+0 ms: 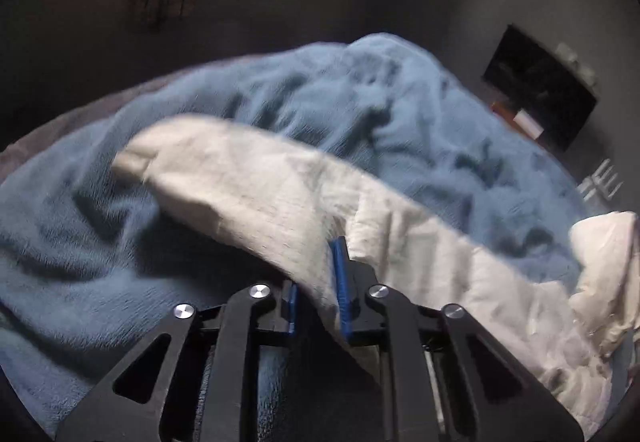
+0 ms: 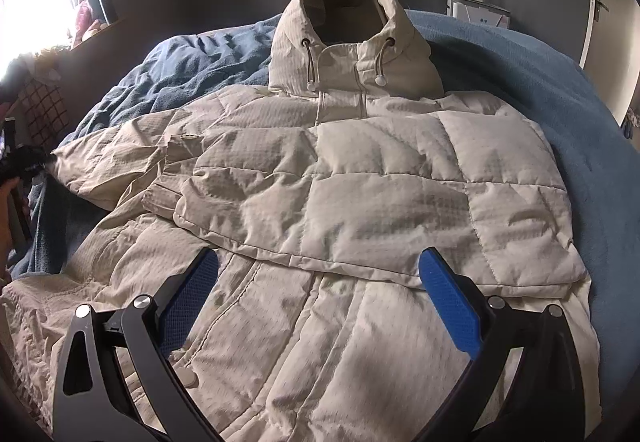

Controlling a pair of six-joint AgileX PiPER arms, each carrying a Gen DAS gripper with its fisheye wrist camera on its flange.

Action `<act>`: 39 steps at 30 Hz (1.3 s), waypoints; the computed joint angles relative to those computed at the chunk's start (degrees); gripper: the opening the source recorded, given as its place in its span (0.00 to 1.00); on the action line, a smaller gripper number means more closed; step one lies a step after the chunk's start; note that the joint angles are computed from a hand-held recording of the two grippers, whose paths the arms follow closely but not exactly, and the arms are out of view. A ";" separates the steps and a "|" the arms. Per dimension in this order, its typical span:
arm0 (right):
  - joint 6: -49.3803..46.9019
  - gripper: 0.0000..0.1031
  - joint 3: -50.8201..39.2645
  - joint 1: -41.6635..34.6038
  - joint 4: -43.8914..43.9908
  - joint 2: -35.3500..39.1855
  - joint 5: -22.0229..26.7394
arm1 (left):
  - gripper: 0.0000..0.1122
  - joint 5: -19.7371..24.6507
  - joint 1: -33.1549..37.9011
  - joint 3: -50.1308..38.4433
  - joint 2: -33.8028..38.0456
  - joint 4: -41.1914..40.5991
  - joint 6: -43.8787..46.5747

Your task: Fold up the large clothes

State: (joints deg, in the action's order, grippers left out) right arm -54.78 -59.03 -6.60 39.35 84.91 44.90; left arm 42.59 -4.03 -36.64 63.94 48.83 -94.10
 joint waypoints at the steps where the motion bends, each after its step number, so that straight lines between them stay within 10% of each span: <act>1: -0.22 0.94 0.11 -0.06 0.12 -0.22 0.04 | 0.13 1.48 -1.00 -1.30 0.32 0.65 -0.13; 17: 0.20 0.94 -0.80 -1.12 0.63 0.04 1.64 | 0.07 21.28 -39.22 -25.55 12.12 21.29 0.47; 23: 0.24 0.94 -1.49 -2.41 2.00 0.93 2.06 | 0.07 14.49 -48.04 -36.24 22.83 21.50 9.13; 33: 1.33 0.94 -3.51 -5.30 2.53 2.52 1.37 | 0.06 -11.30 -44.15 -41.31 37.14 2.09 20.75; 39: 5.25 0.94 -6.18 -8.14 0.98 4.77 1.74 | 0.06 -12.47 -44.06 -42.86 43.89 -10.35 34.05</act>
